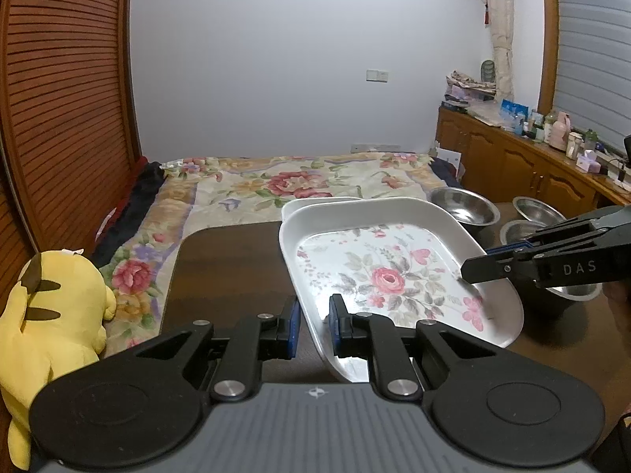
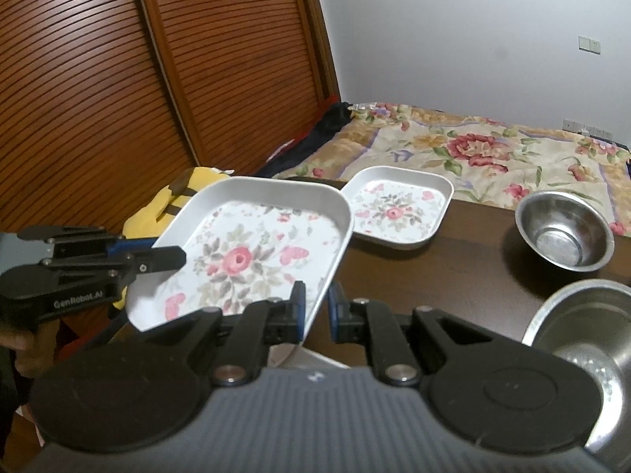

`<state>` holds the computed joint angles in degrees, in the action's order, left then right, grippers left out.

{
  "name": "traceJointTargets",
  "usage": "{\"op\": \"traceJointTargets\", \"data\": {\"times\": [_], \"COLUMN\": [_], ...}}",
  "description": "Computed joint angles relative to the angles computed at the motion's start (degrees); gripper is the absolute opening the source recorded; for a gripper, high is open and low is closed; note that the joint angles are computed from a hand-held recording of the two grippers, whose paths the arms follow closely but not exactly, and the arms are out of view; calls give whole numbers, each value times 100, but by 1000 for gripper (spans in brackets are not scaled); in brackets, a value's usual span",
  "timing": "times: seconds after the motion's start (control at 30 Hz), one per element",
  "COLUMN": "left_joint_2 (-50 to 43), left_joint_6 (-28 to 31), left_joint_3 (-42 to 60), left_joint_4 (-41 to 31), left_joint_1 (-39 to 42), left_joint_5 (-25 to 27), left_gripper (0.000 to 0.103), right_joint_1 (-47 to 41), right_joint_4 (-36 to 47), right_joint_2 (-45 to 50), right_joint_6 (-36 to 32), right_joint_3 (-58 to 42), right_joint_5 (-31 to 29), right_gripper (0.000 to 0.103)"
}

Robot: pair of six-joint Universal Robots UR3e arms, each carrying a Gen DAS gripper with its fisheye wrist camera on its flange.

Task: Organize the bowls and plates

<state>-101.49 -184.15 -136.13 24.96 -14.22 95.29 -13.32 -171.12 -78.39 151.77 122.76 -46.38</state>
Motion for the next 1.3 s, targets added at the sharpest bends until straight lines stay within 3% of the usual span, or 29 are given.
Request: {"op": "traceJointTargets", "data": {"times": [0.7,0.87,1.1,1.3], "left_joint_2": [-298,-515,-807,-898], "left_joint_6": [-625,-940,-1047,-1012], "left_joint_3": [-418,-574,-487,-483], "left_joint_4": [582,801,896,973], "left_joint_1": [-1045,-1161,-1329,-1289], "left_joint_5": [616,553,701,667], "left_gripper": [16,16,16,16], "right_joint_1": [-1131,-1400,-1643,-1620], "right_joint_4": [972,1220,1380,1019], "right_joint_2": [-1314,-1529,-1639,-1332], "right_joint_6": [-1577,-1957,-2283,-2166], "right_joint_3": [1454,1820,2179,2301], "right_joint_5": [684,795,826,728], "right_gripper": [14,13,14,14]}}
